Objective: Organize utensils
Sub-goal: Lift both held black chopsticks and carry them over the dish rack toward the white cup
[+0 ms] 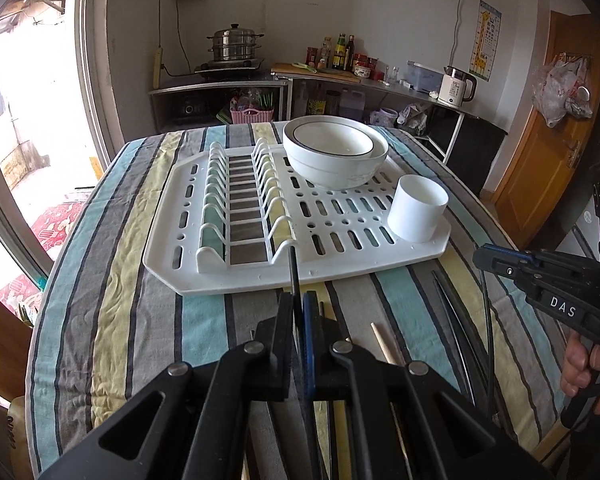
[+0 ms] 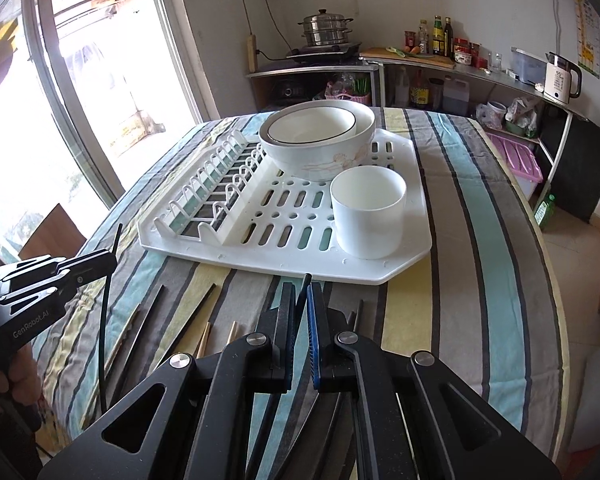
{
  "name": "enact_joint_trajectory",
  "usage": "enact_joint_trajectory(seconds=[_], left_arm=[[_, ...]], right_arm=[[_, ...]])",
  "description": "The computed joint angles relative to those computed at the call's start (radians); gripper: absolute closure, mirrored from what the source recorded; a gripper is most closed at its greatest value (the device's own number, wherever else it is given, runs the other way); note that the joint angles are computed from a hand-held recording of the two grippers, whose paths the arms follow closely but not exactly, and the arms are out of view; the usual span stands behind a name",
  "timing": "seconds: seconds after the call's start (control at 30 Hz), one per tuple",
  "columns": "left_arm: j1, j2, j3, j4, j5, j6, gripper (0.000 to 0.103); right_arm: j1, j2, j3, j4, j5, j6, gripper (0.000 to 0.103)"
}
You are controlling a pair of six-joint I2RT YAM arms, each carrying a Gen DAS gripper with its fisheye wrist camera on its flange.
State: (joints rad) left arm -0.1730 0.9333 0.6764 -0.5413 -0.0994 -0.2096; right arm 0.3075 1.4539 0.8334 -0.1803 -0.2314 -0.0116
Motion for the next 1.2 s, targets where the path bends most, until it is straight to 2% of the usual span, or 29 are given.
enact_joint_trajectory(seconds=[0.3, 0.53, 0.93, 1.2], left_arm=[[-0.022, -0.183, 0.061, -0.132, -0.018, -0.015, 0.098], [-0.102, -0.246, 0.103, -0.186, -0.088, -0.038, 0.098], [-0.152, -0.246, 0.148, -0.181, -0.131, -0.061, 0.098], [-0.167, -0.174, 0.193, -0.141, -0.121, -0.062, 0.098]], right_arm=[[-0.011, -0.218, -0.063, -0.041, -0.06, -0.002, 0.098], [-0.025, -0.343, -0.08, -0.066, -0.096, -0.01, 0.099], [-0.084, -0.386, -0.079, -0.054, -0.145, -0.02, 0.099], [-0.103, -0.363, -0.031, -0.057, -0.147, -0.031, 0.099]])
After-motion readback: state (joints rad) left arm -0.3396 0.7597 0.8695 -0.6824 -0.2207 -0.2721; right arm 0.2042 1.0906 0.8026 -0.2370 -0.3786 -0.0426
